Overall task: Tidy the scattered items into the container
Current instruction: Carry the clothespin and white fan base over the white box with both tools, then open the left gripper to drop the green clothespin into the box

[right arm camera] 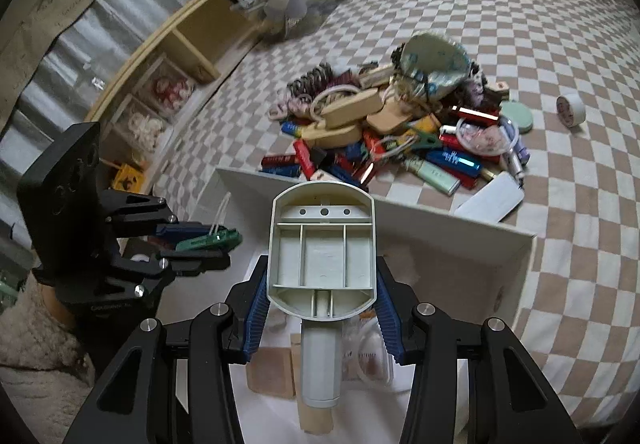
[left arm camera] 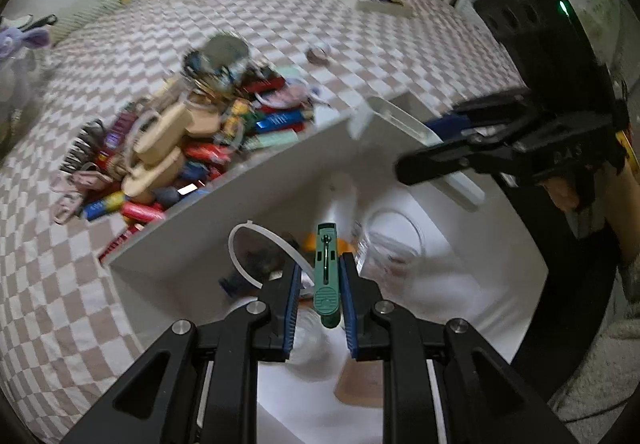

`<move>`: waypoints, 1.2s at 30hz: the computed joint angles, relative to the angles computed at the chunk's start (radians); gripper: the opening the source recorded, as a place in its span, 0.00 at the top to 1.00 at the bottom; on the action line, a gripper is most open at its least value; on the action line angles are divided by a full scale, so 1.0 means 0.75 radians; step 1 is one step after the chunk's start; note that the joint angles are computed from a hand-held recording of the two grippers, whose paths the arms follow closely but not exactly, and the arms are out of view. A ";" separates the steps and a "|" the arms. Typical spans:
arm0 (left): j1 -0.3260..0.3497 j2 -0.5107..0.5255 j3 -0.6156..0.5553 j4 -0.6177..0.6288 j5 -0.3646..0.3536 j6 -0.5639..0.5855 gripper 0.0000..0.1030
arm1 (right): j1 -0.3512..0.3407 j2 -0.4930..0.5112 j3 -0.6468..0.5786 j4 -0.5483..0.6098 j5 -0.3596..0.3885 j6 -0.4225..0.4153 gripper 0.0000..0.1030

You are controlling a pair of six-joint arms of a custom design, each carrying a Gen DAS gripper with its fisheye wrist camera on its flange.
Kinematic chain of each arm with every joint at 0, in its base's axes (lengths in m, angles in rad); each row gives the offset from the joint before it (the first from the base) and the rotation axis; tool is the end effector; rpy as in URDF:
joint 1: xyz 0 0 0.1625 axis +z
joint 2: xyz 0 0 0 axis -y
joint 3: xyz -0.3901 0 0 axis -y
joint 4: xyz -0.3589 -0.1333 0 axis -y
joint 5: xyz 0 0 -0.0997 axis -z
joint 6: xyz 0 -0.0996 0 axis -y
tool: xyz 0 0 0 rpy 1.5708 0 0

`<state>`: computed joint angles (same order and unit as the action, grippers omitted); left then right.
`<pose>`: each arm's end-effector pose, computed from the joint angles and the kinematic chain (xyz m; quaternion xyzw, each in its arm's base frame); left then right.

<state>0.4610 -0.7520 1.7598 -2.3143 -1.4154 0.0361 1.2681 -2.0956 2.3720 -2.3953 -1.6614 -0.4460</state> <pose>-0.4237 -0.3765 0.0044 0.5444 0.8249 0.0735 0.1333 0.0332 -0.3106 0.3694 0.0566 -0.9601 0.2357 0.1394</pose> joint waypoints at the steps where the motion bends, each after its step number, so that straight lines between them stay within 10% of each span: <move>1: 0.000 0.004 -0.004 0.034 -0.022 0.003 0.81 | 0.007 0.012 0.001 0.003 -0.020 -0.002 0.53; 28: -0.009 0.072 0.007 0.411 -0.078 0.117 0.80 | 0.070 0.152 0.018 0.058 -0.221 0.005 0.53; 36: -0.008 0.076 0.009 0.485 -0.114 0.149 0.55 | 0.064 0.142 0.018 0.070 -0.218 0.004 0.53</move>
